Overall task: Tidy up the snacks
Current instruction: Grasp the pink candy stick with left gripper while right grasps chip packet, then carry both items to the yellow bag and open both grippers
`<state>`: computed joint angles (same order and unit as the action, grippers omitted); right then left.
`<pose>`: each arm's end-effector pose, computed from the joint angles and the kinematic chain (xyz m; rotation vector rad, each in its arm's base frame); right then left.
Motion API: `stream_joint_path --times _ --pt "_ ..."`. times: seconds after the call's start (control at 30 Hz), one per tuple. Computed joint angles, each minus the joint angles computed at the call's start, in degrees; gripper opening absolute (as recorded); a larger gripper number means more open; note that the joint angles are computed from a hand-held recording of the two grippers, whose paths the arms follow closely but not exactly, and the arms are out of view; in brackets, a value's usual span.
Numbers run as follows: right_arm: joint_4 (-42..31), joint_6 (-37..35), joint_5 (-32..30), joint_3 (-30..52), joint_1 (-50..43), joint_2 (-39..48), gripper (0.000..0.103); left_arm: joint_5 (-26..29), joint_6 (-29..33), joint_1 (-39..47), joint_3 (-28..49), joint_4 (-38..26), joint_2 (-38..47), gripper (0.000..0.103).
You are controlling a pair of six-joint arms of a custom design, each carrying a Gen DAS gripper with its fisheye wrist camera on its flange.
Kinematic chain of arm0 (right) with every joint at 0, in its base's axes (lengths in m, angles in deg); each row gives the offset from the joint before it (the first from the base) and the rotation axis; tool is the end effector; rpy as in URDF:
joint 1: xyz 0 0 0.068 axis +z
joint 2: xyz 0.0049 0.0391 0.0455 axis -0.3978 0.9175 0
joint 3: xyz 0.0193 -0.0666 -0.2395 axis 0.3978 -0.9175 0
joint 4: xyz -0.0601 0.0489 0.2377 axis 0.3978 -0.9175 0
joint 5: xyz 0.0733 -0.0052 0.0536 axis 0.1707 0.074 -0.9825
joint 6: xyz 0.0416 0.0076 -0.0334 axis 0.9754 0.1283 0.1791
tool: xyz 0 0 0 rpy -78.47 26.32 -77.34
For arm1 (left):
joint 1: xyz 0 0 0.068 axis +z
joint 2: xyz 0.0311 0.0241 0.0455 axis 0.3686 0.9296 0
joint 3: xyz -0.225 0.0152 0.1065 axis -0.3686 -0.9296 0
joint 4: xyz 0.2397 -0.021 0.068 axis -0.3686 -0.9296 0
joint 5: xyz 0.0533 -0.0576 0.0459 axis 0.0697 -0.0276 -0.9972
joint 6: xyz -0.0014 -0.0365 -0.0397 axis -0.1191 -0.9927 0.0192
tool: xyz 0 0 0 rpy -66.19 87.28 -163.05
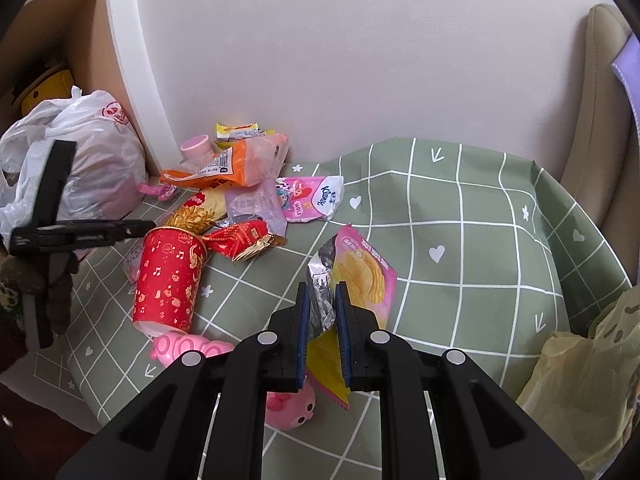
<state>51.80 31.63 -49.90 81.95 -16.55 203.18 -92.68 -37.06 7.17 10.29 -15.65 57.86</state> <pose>0.3926 0.0676 0.1491 -1.0512 2.1913 0.5618 0.2520 -0.0539 0.1352 -0.7419 2.4153 -0.0014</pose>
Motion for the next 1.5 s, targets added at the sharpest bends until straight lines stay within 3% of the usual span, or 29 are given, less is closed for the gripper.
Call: stream_joint_path --times 0.03,0.1,0.23,0.4,0.6,0.93,1.3,1.5 --pt "-0.15 -0.04 0.15 -0.01 -0.04 -0.25 0.014 0.58 -0.22 0.11 0.89 -0.65 1.66 0.039" --pt "-0.51 -0.14 0.54 -0.26 -0.22 -1.31 0.014 1.02 -0.87 -0.19 2.13 -2.24 3.63 0.011" --pt "-1.61 -0.51 1.09 -0.93 -1.06 -4.77 0.014 -1.59 -2.03 -2.01 0.78 -3.96 -2.51 0.007" --pt "-4.65 0.60 0.51 -0.07 -3.43 -9.62 0.014 -8.41 -0.85 -5.84 4.41 -10.60 -13.85 0.006" --pt "-6.13 3.21 -1.60 1.38 -7.31 -17.29 0.014 -6.23 6.57 -8.35 14.11 -8.69 -14.91 0.007" --pt "-3.50 5.69 -4.15 1.18 -18.44 -26.40 0.013 3.53 16.96 -16.56 36.50 -1.70 5.86 0.007" --pt "-6.35 6.74 -7.11 9.08 -32.63 -21.34 0.010 11.32 22.22 -22.65 67.61 -8.81 31.15 0.007" --pt "-7.78 4.89 -6.54 13.45 -35.46 -16.54 0.010 15.15 19.24 -22.21 77.31 -11.78 39.43 0.007"
